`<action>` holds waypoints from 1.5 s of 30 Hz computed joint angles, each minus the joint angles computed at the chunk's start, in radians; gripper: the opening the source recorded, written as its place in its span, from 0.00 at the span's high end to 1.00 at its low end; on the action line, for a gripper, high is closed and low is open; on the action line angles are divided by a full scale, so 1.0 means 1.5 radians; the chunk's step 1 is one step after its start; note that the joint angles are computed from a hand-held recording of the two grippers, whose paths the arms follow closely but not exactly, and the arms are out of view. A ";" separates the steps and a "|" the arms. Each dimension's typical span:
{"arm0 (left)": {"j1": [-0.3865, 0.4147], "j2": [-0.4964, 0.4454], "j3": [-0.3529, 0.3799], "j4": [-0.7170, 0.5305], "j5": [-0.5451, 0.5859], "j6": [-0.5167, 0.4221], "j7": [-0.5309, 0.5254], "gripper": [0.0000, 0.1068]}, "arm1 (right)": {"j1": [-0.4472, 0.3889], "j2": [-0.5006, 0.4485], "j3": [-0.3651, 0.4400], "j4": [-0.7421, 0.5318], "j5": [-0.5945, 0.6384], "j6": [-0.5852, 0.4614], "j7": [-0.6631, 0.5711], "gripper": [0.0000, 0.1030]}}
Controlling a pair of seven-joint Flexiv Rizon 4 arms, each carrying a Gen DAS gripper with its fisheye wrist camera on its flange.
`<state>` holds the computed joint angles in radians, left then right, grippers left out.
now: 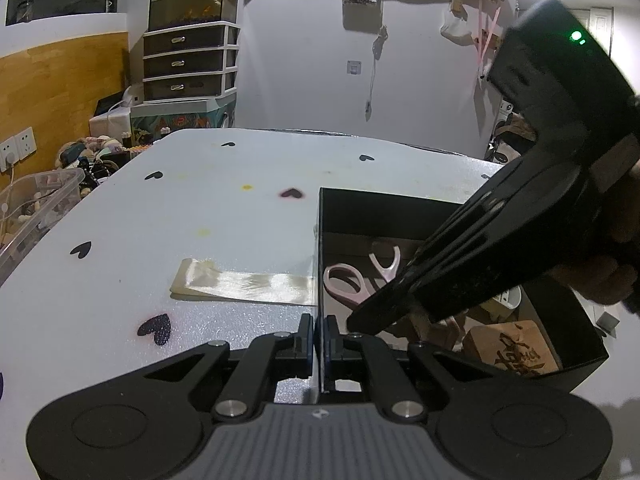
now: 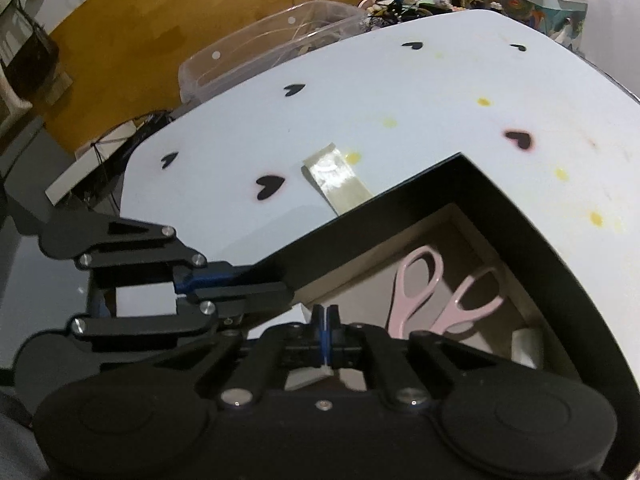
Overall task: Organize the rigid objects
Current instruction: 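Move the right gripper to the light wooden oval piece and grasp it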
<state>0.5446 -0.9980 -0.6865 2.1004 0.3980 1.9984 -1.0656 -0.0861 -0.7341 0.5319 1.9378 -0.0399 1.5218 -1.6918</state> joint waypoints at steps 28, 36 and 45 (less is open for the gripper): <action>-0.016 0.014 0.016 0.002 -0.006 0.002 -0.012 0.96 | 0.181 0.119 -0.227 0.253 0.042 0.409 0.112 0.00; -0.016 0.017 0.017 0.002 -0.007 0.001 -0.016 0.96 | 0.290 0.098 -0.318 0.300 0.132 0.536 0.139 0.00; -0.017 0.019 0.019 0.004 -0.008 0.000 -0.017 0.96 | 0.397 0.072 -0.403 0.327 0.370 0.590 0.160 0.00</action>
